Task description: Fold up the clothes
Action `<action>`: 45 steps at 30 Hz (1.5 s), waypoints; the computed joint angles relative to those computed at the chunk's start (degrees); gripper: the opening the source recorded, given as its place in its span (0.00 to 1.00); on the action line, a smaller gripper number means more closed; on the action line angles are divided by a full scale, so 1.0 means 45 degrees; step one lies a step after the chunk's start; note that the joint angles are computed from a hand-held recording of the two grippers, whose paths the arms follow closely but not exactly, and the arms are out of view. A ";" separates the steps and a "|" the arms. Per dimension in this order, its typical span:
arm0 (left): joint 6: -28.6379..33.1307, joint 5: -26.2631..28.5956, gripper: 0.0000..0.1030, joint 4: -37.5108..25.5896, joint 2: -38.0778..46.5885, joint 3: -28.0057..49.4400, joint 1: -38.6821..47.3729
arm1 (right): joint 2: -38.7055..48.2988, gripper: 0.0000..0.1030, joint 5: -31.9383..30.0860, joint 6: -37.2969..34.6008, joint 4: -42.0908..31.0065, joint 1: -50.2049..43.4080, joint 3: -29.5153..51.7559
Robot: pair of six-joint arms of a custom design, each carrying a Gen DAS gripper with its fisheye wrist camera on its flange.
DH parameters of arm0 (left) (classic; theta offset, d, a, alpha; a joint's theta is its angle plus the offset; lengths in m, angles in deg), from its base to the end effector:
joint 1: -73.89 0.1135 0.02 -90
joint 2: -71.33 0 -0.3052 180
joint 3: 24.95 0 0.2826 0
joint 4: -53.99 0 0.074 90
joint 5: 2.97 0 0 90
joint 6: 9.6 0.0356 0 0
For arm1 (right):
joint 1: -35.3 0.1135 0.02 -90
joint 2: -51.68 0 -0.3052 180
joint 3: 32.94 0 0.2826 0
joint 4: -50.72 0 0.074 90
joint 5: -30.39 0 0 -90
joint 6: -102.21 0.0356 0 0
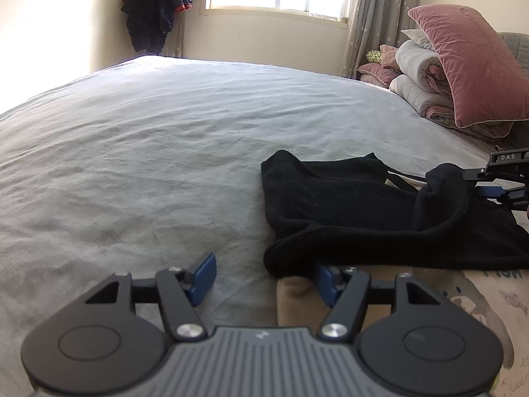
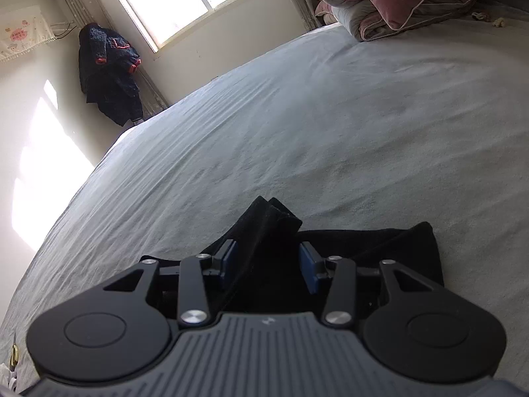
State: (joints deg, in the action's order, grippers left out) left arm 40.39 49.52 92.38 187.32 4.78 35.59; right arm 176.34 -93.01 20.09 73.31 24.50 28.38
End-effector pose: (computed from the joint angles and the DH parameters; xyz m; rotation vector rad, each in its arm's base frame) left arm 0.2024 -0.1322 0.0300 -0.3178 2.1770 0.0438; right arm 0.3956 -0.0555 0.0443 0.0584 2.2168 0.6332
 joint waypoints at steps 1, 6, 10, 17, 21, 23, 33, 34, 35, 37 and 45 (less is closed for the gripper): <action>0.0011 -0.0033 0.63 -0.0098 0.0003 0.0051 -0.0022 | 0.0060 0.27 0.0387 0.0147 0.0127 0.0164 0.0035; 0.0051 0.0203 0.64 -0.0057 -0.0017 0.0037 0.0158 | -0.0282 0.10 0.1777 0.0350 0.0857 0.0813 -0.0419; -0.0006 0.0201 0.64 0.0033 0.0036 0.0009 0.0129 | -0.1295 0.10 0.2482 -0.0167 0.0877 0.1155 -0.0916; 0.0018 0.0178 0.64 -0.0027 0.0016 0.0008 0.0096 | -0.3528 0.10 0.2567 -0.0974 0.0609 0.1090 -0.1632; 0.0029 0.0226 0.64 -0.0082 -0.0042 -0.0012 0.0104 | -0.4360 0.10 0.2339 -0.1126 0.0860 0.0541 -0.2185; 0.0065 0.0292 0.64 -0.0121 -0.0084 -0.0018 0.0136 | -0.4527 0.10 0.2047 -0.1194 0.1229 0.0080 -0.2643; 0.0394 0.1793 0.64 -0.1879 -0.1675 -0.0249 0.0666 | -0.2373 0.10 0.1402 -0.2373 0.3040 -0.1866 -0.4592; 0.0474 0.2025 0.63 -0.1929 -0.1855 -0.0344 0.0753 | -0.1947 0.10 0.1439 -0.2478 0.3138 -0.1964 -0.4573; 0.0568 0.2365 0.63 -0.1886 -0.2077 -0.0500 0.0909 | -0.1513 0.10 0.1468 -0.2591 0.3221 -0.2055 -0.4524; 0.0666 0.3234 0.63 -0.1738 -0.2573 -0.0842 0.1296 | -0.0885 0.07 0.1209 -0.2660 0.4044 -0.2294 -0.4701; -0.0762 0.7858 0.63 0.3046 -0.1697 -0.2226 0.3566 | -0.1795 0.47 -0.0758 -0.2772 0.3173 -0.3372 -0.4573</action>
